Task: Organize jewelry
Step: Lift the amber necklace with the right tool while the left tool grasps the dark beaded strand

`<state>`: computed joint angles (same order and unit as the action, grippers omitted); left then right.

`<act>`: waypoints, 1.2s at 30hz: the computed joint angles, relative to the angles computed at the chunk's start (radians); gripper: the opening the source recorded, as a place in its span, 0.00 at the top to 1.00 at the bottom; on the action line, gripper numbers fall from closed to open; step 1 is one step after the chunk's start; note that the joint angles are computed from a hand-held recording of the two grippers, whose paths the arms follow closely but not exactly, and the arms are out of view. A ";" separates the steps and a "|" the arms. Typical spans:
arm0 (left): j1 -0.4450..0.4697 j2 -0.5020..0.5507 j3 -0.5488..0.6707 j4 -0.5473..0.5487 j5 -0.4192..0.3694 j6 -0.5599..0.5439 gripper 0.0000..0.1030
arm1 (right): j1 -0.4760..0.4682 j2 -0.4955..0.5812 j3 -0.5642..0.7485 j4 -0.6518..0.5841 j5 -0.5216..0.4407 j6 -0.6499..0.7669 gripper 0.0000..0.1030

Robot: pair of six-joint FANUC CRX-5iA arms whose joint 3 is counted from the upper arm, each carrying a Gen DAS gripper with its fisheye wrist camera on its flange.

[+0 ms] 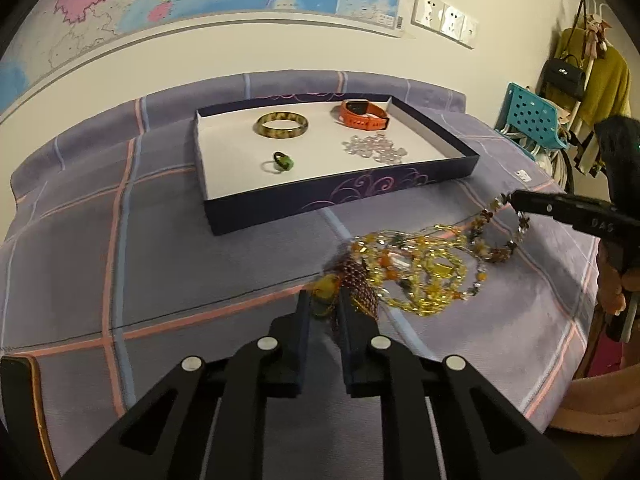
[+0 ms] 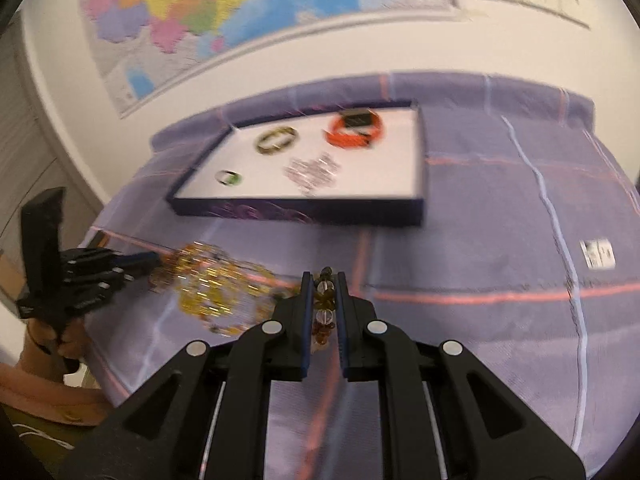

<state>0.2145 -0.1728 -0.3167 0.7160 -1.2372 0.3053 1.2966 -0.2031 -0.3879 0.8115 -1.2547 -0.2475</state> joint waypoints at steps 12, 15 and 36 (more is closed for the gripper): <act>0.028 -0.033 -0.009 0.068 -0.019 -0.060 0.87 | 0.004 0.015 -0.001 -0.034 -0.032 0.000 0.80; 0.009 -0.047 -0.023 0.068 -0.023 -0.091 0.86 | 0.005 0.037 0.021 0.015 0.003 0.052 0.76; -0.010 -0.019 -0.019 0.029 0.024 -0.015 0.84 | -0.069 0.295 0.263 -0.121 0.182 0.495 0.73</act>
